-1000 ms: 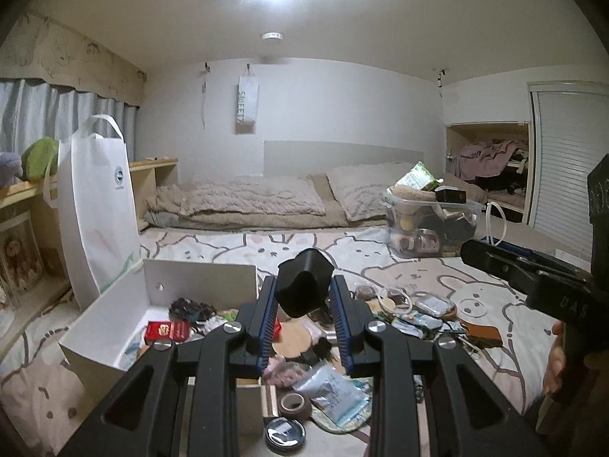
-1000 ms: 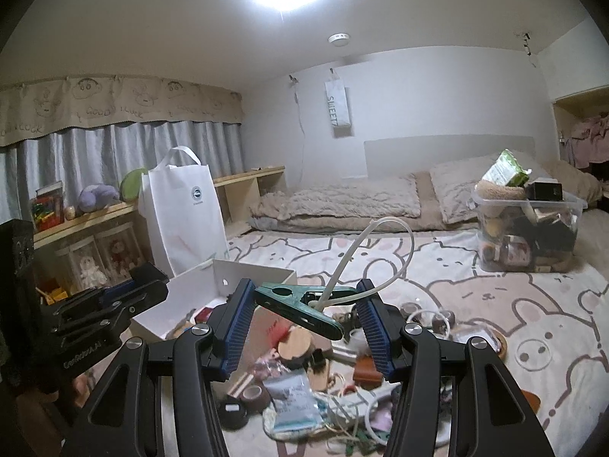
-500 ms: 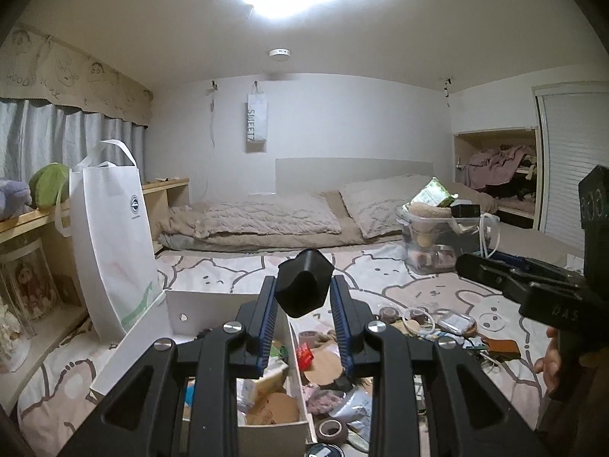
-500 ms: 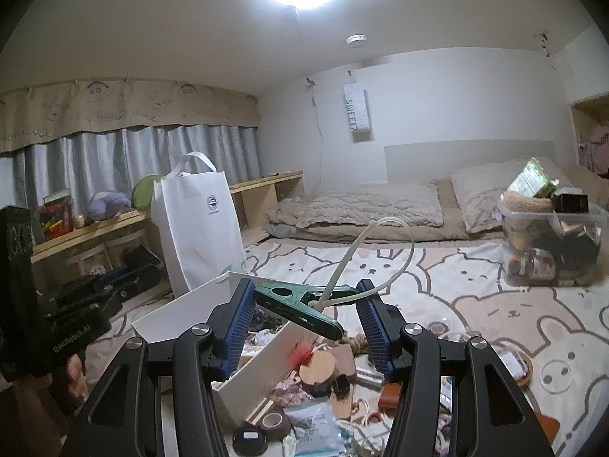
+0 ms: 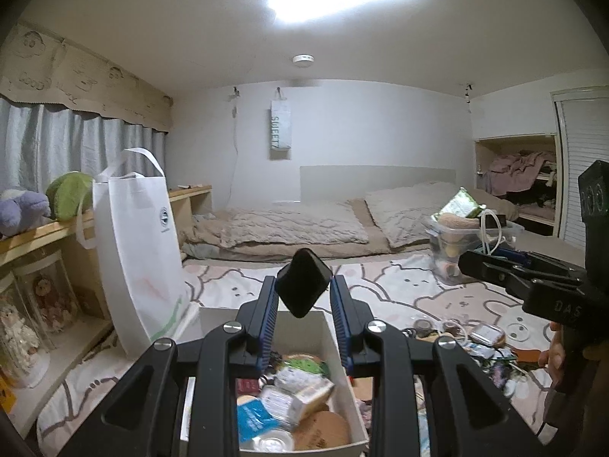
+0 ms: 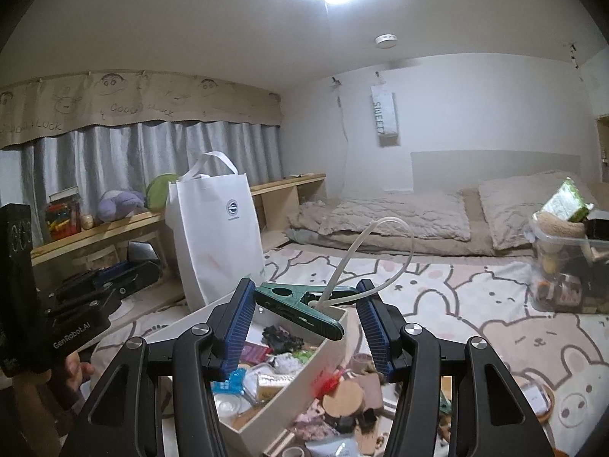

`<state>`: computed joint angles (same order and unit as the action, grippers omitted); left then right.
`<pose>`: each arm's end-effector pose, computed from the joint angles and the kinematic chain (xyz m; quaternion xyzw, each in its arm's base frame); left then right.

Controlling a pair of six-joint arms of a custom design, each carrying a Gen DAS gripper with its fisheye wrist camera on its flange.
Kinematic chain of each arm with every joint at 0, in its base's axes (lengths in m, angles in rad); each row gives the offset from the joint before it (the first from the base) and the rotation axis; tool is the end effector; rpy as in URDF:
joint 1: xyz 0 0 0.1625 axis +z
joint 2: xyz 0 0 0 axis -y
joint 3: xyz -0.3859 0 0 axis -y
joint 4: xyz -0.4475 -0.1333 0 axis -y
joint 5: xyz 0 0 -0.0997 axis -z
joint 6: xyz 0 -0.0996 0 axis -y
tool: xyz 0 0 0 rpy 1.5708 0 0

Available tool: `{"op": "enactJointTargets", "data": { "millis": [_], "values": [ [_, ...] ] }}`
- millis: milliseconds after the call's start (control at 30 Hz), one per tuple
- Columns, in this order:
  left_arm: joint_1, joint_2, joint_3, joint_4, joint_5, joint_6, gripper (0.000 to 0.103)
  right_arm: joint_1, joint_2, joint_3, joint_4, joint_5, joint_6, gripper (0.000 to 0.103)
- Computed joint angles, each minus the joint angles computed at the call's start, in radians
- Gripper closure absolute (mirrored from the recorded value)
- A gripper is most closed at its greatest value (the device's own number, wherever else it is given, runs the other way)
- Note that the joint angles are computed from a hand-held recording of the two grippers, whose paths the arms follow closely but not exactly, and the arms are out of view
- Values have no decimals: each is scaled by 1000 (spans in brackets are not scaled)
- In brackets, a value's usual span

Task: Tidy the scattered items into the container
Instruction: 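Carry the black plug in the left tool while the right tool carries the clothespin over the box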

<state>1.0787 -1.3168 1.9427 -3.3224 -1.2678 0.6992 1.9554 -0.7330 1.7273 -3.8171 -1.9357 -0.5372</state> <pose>-0.1343 -0.5956 0.3229 0.4024 0.7372 -0.5115 0.1815 0.3346 -0.5661 0.1110 0.2592 -0.7610 0.5633 0.1905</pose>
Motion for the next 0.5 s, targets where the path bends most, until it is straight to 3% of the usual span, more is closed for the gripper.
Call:
{"op": "enactJointTargets", "data": {
  "millis": [500],
  "values": [
    [54, 70, -106, -8, 18, 56, 75, -6, 101, -172, 171, 1, -11, 48]
  ]
}}
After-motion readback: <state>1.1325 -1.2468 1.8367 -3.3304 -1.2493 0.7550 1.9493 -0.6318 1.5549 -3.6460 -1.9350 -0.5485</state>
